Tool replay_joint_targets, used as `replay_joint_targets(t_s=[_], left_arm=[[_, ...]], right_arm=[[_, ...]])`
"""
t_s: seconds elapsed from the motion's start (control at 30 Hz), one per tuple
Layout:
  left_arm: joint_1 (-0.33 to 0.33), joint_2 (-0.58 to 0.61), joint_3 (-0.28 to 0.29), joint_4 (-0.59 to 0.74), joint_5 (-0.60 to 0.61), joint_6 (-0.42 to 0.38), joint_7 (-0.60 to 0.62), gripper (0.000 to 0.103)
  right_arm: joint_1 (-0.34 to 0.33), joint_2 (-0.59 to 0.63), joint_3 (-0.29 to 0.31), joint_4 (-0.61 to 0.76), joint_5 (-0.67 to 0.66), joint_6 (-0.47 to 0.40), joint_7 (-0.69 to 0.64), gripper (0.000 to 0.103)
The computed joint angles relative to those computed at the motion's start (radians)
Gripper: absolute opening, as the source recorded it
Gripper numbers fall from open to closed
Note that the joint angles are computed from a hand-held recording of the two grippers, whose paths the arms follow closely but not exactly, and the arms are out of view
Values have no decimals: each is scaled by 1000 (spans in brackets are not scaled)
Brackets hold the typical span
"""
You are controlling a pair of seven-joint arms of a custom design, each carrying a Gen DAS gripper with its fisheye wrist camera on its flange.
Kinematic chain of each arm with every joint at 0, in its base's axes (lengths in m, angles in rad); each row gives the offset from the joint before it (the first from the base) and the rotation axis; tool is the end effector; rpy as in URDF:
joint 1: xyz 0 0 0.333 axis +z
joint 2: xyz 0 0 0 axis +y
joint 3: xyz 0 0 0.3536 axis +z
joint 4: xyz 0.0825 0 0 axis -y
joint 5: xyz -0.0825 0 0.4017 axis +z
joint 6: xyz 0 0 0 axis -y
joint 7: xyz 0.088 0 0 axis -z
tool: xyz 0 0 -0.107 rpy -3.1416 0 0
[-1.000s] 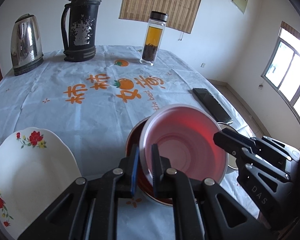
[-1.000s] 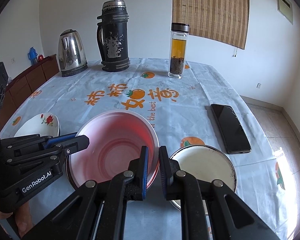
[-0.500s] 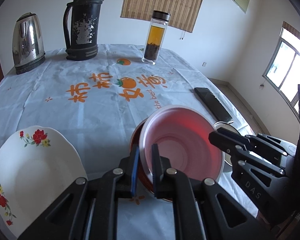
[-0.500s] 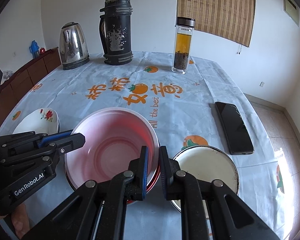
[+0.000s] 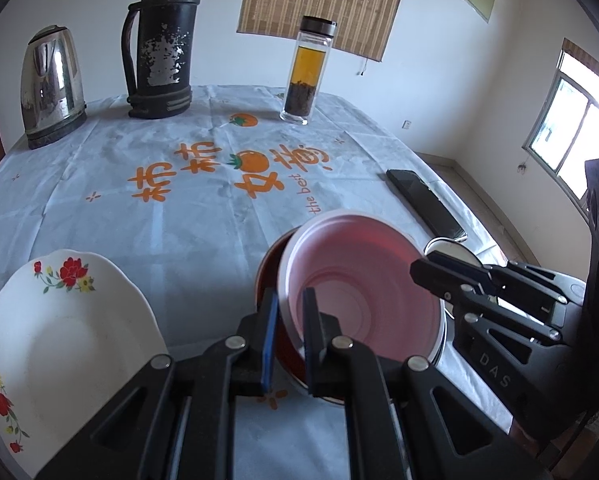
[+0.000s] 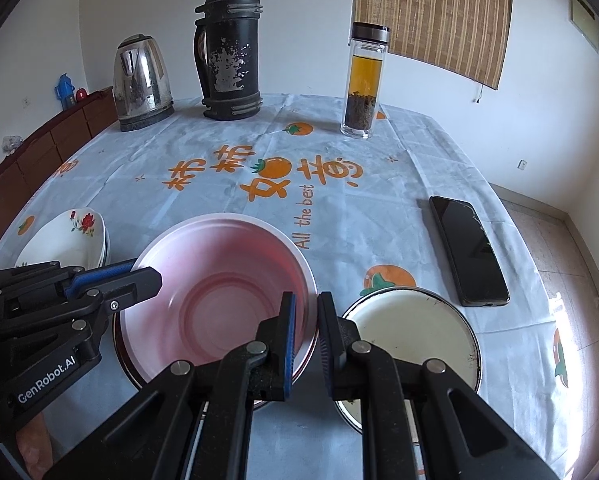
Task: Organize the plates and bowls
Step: 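Lower the pink bowl into the steel bowl with both tools, then open both tools to release the pink bowl rim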
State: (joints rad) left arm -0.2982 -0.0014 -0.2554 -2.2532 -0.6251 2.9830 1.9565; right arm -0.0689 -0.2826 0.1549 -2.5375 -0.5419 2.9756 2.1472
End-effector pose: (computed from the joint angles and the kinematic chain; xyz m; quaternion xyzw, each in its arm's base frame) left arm 0.5103 -0.2673 0.4667 -0.5290 0.7621 -0.3591 0.1021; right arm 0.4702 0.0795 0.4725 -0.6653 0.6502 -0.2848 0.2312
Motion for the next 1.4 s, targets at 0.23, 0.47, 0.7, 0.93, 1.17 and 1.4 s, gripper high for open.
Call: replay_joint_targets(t_s=[0.23,0.47,0.7,0.93,1.17,1.4], left_arm=[[0,3,-1,10,-44,-10,35,8],[-2,2,-4,10,-80,-1,68,9],[-4,1,-3,8,-78,8,64,10],[-10,-5,-3,10,-178,22,141,12],[-10,-2,-1,11,-173,20,135,12],[-10,-7,-2,-3,-152,75,96,58]], right_arm=[[-10,6,7,4,-8,8,19,14],[-6,12,-2,-1,-9,34,25,22],[-41,16,38,-12,-15,80,28,39],[-33,25,39,-16,6,107,-15,51],[-80,27,84,-10,-57,110,24,54],[-51,18,56,-23,-24,121,-5,54]])
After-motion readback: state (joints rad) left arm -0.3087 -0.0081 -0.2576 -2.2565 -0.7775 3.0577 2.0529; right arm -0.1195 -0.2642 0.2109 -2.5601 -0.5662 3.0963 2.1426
